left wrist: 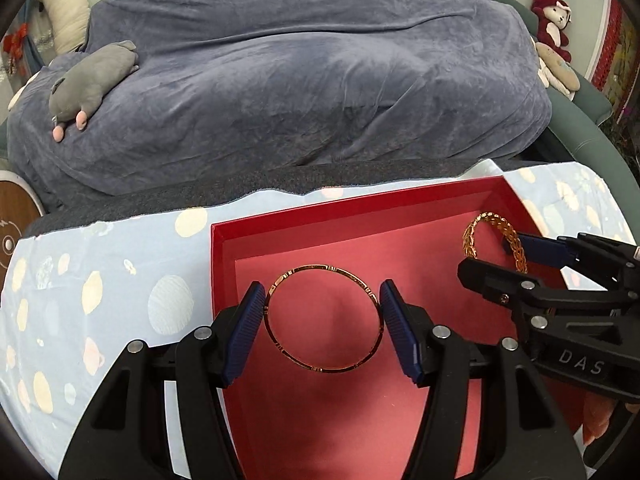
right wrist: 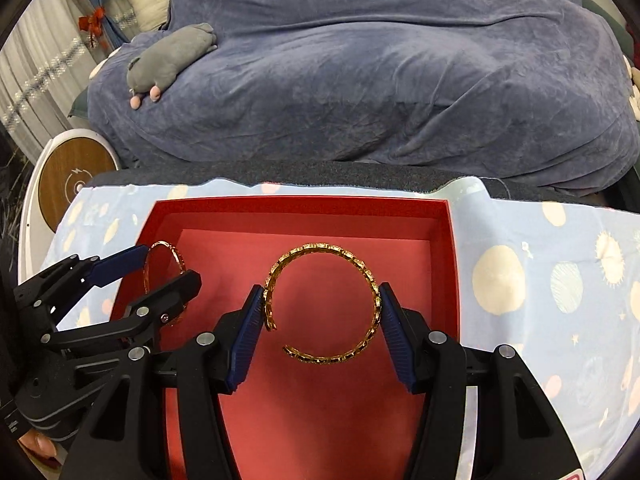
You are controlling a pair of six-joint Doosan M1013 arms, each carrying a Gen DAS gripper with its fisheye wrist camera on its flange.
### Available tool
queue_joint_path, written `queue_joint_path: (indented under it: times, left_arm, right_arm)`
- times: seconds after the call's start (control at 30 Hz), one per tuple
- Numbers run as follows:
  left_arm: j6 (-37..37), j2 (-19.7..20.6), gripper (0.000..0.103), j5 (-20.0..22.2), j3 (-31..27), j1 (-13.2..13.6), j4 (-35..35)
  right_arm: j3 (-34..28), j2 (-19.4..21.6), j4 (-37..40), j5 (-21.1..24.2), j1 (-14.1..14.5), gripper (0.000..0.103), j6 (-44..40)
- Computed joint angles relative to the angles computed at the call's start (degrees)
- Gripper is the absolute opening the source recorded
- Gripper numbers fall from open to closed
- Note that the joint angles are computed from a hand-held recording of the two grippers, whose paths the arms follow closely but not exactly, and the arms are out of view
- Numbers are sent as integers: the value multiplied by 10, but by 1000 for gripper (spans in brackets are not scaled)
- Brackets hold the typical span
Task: Organize jewelry
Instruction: 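Carry both bangles over the red box with both tools, then open both tools to drop the bangles into the red box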
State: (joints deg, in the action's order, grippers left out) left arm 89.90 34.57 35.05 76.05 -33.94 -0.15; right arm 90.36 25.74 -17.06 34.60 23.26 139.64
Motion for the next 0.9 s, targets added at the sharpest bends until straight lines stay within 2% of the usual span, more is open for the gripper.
queue_joint_path:
  times: [0.13, 0.2, 0.33, 0.83, 0.9]
  left_arm:
    - [39, 15, 57, 24, -23, 6, -31]
    - [28, 19, 57, 21, -27, 3, -8]
    - [39, 25, 58, 37, -37, 3, -14]
    - [43, 12, 58, 17, -14, -3, -3]
    - [29, 6, 63, 7, -5, -5, 7]
  right_arm:
    - [-16, 15, -12, 23, -1, 55, -11]
    - [-19, 18, -15, 30, -1, 56, -6]
    - [-15, 18, -36, 32, 2, 57, 20]
    - [6, 4, -53, 23, 5, 57, 55]
    - [14, -4, -51, 15, 6, 57, 68]
